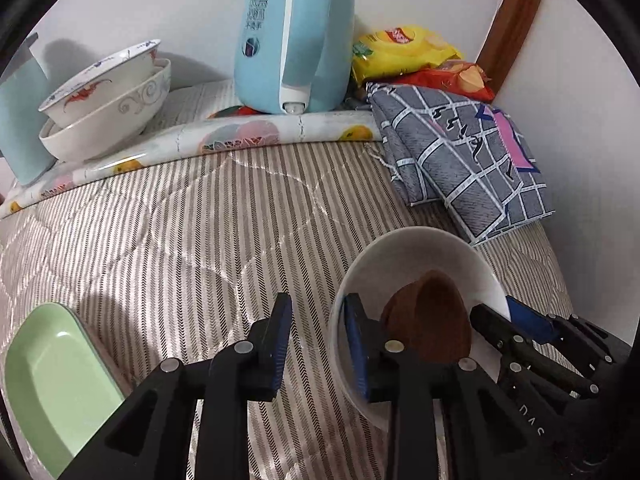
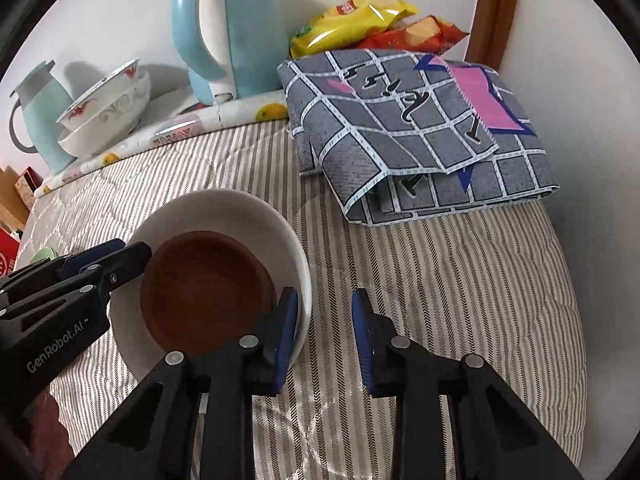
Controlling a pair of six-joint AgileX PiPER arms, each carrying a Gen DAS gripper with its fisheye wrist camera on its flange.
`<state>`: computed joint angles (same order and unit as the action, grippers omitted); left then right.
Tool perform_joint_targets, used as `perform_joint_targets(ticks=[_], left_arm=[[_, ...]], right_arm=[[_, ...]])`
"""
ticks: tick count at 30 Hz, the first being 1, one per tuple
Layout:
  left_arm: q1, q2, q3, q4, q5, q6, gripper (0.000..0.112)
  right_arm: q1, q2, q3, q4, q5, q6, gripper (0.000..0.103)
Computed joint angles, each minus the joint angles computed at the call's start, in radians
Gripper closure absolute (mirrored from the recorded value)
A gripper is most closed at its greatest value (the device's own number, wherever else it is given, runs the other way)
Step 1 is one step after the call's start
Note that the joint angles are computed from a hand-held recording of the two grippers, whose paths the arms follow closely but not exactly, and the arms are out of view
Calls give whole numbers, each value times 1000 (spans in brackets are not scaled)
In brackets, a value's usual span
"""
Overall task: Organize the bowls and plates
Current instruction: 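Close both grippers on the rim of the white bowl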
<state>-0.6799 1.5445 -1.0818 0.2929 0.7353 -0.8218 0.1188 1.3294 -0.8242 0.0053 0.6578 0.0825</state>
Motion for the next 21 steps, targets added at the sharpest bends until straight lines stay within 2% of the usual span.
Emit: perform_joint_targets(ticks=[10, 21], left_arm=[[26, 56, -18, -60, -8, 73, 84], [42, 53, 4, -90, -62, 99, 87]], right_arm=[[-3, 71, -36, 23, 16, -8, 76], [8, 80, -41, -6, 6, 8, 75]])
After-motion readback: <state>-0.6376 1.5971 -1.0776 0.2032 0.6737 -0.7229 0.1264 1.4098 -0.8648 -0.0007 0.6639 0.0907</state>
